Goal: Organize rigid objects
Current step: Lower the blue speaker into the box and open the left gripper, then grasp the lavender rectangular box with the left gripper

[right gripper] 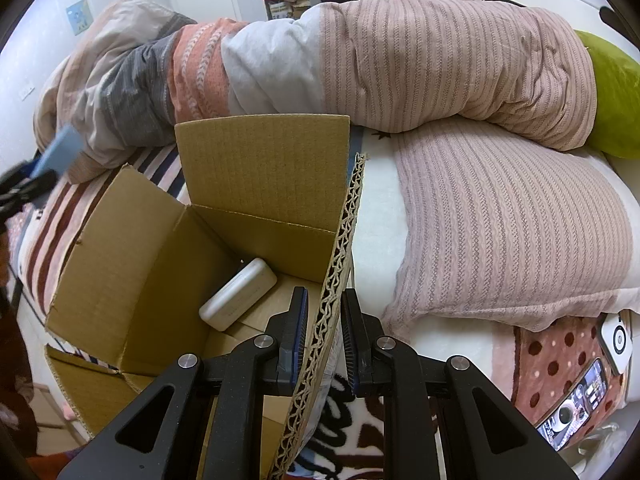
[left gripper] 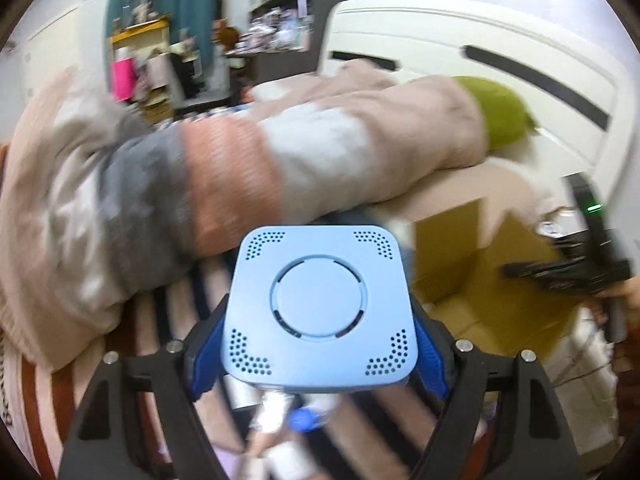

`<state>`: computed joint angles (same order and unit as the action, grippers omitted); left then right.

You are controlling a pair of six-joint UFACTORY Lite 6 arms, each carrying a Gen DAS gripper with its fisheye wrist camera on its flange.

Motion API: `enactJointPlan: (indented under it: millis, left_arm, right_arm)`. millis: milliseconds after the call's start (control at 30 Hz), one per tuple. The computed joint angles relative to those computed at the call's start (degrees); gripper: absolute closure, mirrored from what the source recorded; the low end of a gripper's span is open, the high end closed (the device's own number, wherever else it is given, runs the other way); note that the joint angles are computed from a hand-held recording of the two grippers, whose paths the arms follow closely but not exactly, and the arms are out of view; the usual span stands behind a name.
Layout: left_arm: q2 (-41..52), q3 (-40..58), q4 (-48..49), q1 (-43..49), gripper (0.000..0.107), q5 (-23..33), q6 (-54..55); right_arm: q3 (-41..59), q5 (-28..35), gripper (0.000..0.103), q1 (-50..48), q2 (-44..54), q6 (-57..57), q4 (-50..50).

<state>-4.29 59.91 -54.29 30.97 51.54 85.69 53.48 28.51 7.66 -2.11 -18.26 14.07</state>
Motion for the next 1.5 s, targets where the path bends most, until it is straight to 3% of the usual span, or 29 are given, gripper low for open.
enactJointPlan:
  millis: [167, 367, 600, 733, 967, 1133, 1233, 1367, 1500]
  left_arm:
    - [-3.1, 0.9, 4.3, -11.7, 0.03, 2.5, -11.7]
    - [0.0, -0.1, 14.3, -30.6, 0.03, -7.9, -26.6]
    - [3.0, -2.6, 21.2, -38.6, 0.03, -15.2, -35.0]
    - [3.7, -3.1, 22.3, -38.8, 0.03, -15.9, -35.3]
    - [-2.6, -3.6, 14.9, -30.0, 0.024, -8.9, -26.8]
    - [-6.5, -2.6, 7.5, -12.7, 0.018, -0.2, -14.7]
    - [-4.3, -1.1, 5.3, -1.6, 0.018, 1.8, -7.6]
    - [4.3, 2.1, 4.5, 10.2, 0.018, 0.7, 0.2]
    - [16.0, 4.6, 6.4, 16.8, 0.018, -6.4, 3.1]
  right_arm:
    - [0.0, 0.0, 0.09, 0.1, 0.0, 0.2, -0.1]
    - [0.1, 0.1, 0.09, 0.0, 0.1, 0.0, -0.1]
    - [-0.1, 0.3, 0.09, -0.5, -0.3, -1.1, 1.1]
    - [-0.3, 0.1, 0.09, 0.1, -0.6, 0.0, 0.2]
    - [0.0, 0.5, 0.087, 0.7, -0.5, 0.8, -0.5]
    - [-0.2, 0.5, 0.087, 0.9, -0.6, 1.2, -0.9]
    - [-0.4, 0.4, 0.087, 0.7, -0.6, 0.8, -0.3]
    - [-0.9, 0.1, 0.087, 0.7, -0.8, 0.6, -0.2]
    - [-0.9, -0.1, 0.087, 1.0, -0.6, 1.4, -1.1]
